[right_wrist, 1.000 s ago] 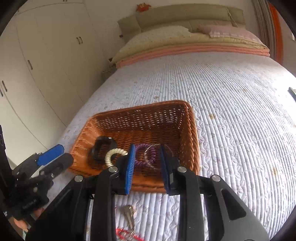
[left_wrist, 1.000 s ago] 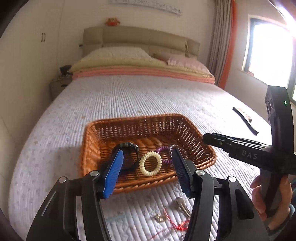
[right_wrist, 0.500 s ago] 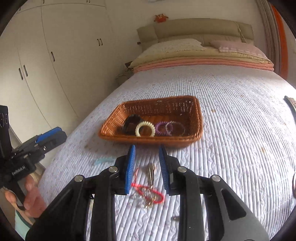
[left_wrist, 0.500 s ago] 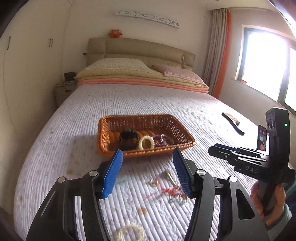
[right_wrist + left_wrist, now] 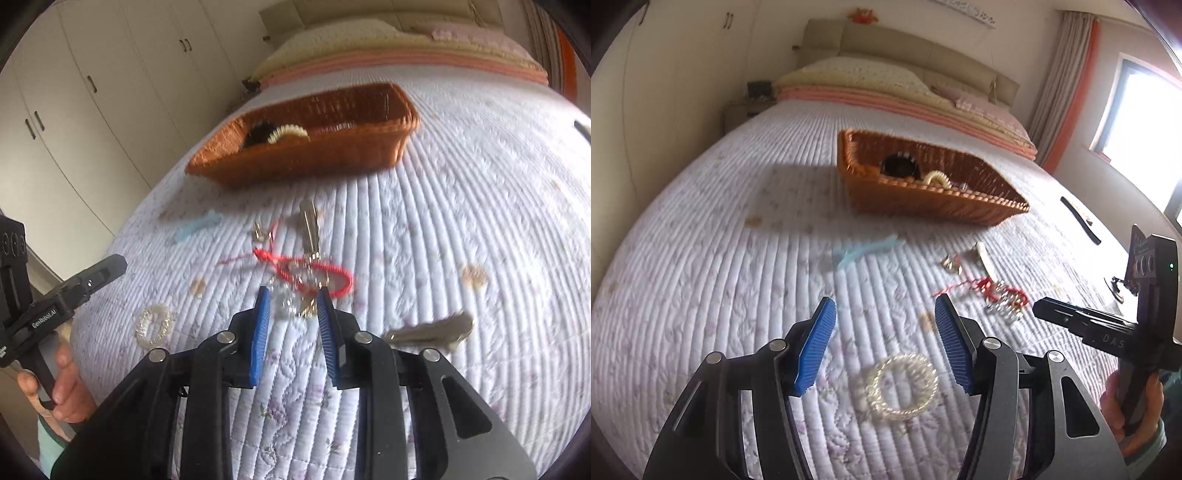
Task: Organize jewelry
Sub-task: 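Grasp the clear coil bracelet with the left tool while the right tool grasps a small gold charm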
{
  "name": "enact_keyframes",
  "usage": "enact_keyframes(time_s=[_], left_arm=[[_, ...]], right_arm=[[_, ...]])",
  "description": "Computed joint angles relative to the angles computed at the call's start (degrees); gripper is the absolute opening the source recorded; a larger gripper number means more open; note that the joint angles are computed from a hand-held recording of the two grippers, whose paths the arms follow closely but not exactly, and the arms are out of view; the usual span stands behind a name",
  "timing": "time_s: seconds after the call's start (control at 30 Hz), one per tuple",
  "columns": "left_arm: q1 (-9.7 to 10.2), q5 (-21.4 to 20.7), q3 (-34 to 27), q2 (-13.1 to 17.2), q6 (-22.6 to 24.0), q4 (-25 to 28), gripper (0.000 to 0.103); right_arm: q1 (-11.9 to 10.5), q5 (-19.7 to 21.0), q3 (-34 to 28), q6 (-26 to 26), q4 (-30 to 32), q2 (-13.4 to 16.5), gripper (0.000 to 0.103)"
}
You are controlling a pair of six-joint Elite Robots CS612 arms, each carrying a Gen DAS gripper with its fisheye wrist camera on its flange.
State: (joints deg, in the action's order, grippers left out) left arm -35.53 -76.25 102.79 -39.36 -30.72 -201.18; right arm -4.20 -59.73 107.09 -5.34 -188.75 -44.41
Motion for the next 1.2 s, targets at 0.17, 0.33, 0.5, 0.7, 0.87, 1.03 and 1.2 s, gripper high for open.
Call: enact_keyframes(time_s=[0.17, 0.33, 0.5, 0.7, 0.87, 1.03, 1.2], left_arm=[[0.18, -0.33, -0.27, 0.72, 0.19, 1.37, 0.054], [0.29, -1.37, -0.73, 1.33, -0.25, 2.11, 0.054], [0.23, -1.69, -1.18, 1.37, 0.44, 2.59, 0.054], [-0.07, -2.10, -1.16, 1.31, 1.44, 3.60, 0.053], [-0.35, -2.27, -0.96, 1.20, 1.83, 4.50, 0.047], [-0.35, -2.25, -0.58, 0.98, 1.35, 5.08, 0.037], [0.02, -3.17, 0.50, 0.56, 0.73, 4.61, 0.037]], right_arm=[[-0.14, 1.24, -1.03, 3.78, 2.17, 1.20, 0.024], [0.50, -0.32, -2.39, 6.31, 2.24, 2.06, 0.024], [0.77, -0.25, -4.17, 8.79, 3.38, 3.07, 0.013], [0.81, -1.35, -2.88, 6.25, 0.52, 3.04, 0.001], [-0.20, -1.12, -0.29, 4.79, -2.19, 1.98, 0.001], [-0.95, -0.19, 0.95, 4.39, -3.97, 1.38, 0.001], [-1.11, 0.75, 0.96, 4.49, -4.09, 1.61, 0.001]])
